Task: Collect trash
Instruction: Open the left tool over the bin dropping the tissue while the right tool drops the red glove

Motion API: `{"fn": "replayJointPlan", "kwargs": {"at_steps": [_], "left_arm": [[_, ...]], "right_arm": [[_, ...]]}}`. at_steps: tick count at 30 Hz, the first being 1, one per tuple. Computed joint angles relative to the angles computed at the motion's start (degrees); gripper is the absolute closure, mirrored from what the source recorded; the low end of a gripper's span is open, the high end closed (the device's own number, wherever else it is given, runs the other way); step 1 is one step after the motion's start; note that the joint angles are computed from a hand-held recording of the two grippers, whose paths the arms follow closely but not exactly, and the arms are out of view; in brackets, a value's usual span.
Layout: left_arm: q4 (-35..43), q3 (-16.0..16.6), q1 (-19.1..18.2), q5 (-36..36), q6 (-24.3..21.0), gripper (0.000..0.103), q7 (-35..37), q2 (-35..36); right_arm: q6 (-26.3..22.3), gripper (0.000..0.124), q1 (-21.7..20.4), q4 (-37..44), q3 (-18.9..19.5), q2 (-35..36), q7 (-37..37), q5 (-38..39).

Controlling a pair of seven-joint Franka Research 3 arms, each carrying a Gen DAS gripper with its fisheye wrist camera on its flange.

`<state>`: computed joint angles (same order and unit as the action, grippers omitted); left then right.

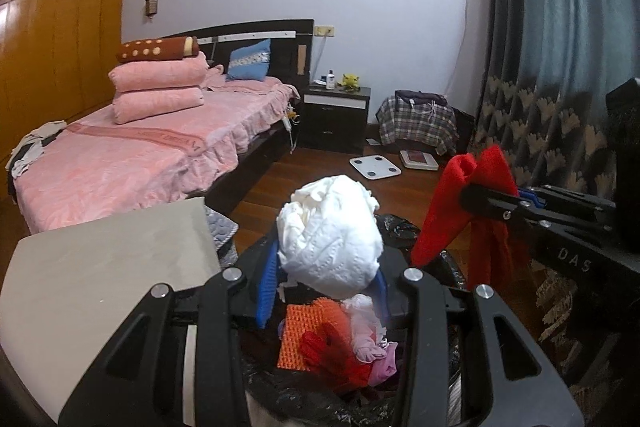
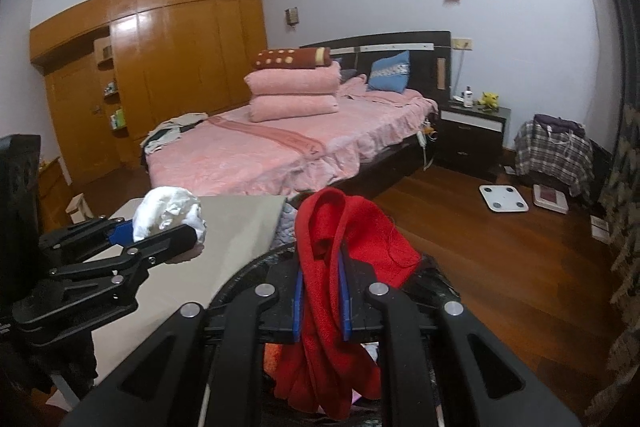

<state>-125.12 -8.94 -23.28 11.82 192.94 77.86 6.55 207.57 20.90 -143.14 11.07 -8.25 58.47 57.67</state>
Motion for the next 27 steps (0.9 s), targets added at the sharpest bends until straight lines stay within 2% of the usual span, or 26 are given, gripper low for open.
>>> {"fn": "replayJointPlan", "kwargs": {"at_steps": [2, 4, 11, 13, 18, 20, 21, 22, 23, 25, 27], "left_arm": [[1.45, -1.80, 1.62, 1.67, -0.50, 0.065, -0.76, 1.69], [2.62, -1.97, 1.73, 2.72, -0.88, 0.065, -1.26, 3.15], [7.24, 2.69, -2.83, 4.10, -2.74, 0.065, -2.15, 8.18], [8.68, 2.91, -2.93, 4.74, -3.44, 0.065, -2.75, 9.42], [13.01, 1.12, -1.12, 6.95, -5.31, 0.065, -4.13, 12.93], [14.39, -0.45, 0.30, 7.81, -5.94, 0.061, -4.32, 13.98], [14.94, -1.17, 0.96, 8.13, -6.21, 0.057, -4.42, 14.42], [15.39, -1.86, 1.61, 8.35, -6.54, 0.045, -4.56, 14.77], [15.70, -3.04, 2.81, 8.44, -6.68, 0.040, -4.62, 15.06], [15.47, -2.70, 2.87, 8.68, -6.43, 0.036, -5.34, 14.81], [14.90, -0.62, 1.42, 9.13, -6.19, 0.033, -6.24, 14.17]], "right_arm": [[-0.14, 0.110, -0.17, -0.29, -0.52, 0.29, 0.72, -0.65], [-0.33, 0.110, -0.39, -0.50, -0.98, 0.80, 1.49, -1.45], [-1.91, 0.110, -1.35, 0.77, -2.72, 4.47, 4.05, -5.11], [-2.42, 0.110, -1.50, 1.09, -3.49, 5.47, 5.64, -7.14], [-3.10, 0.110, -2.37, 1.57, -5.48, 8.07, 12.31, -15.01], [-3.68, 0.107, -3.02, 1.66, -6.18, 8.82, 15.66, -19.03], [-4.51, 0.098, -2.94, 2.49, -6.24, 9.35, 14.38, -17.98], [-4.89, 0.090, -2.54, 3.17, -6.27, 9.72, 11.91, -15.53], [-5.24, 0.087, -1.86, 4.17, -6.44, 10.31, 7.93, -11.50], [-6.05, 0.082, -1.36, 4.85, -6.71, 10.60, 5.75, -9.19], [-6.03, 0.076, -0.91, 4.76, -6.80, 10.43, 4.00, -7.02]]}}
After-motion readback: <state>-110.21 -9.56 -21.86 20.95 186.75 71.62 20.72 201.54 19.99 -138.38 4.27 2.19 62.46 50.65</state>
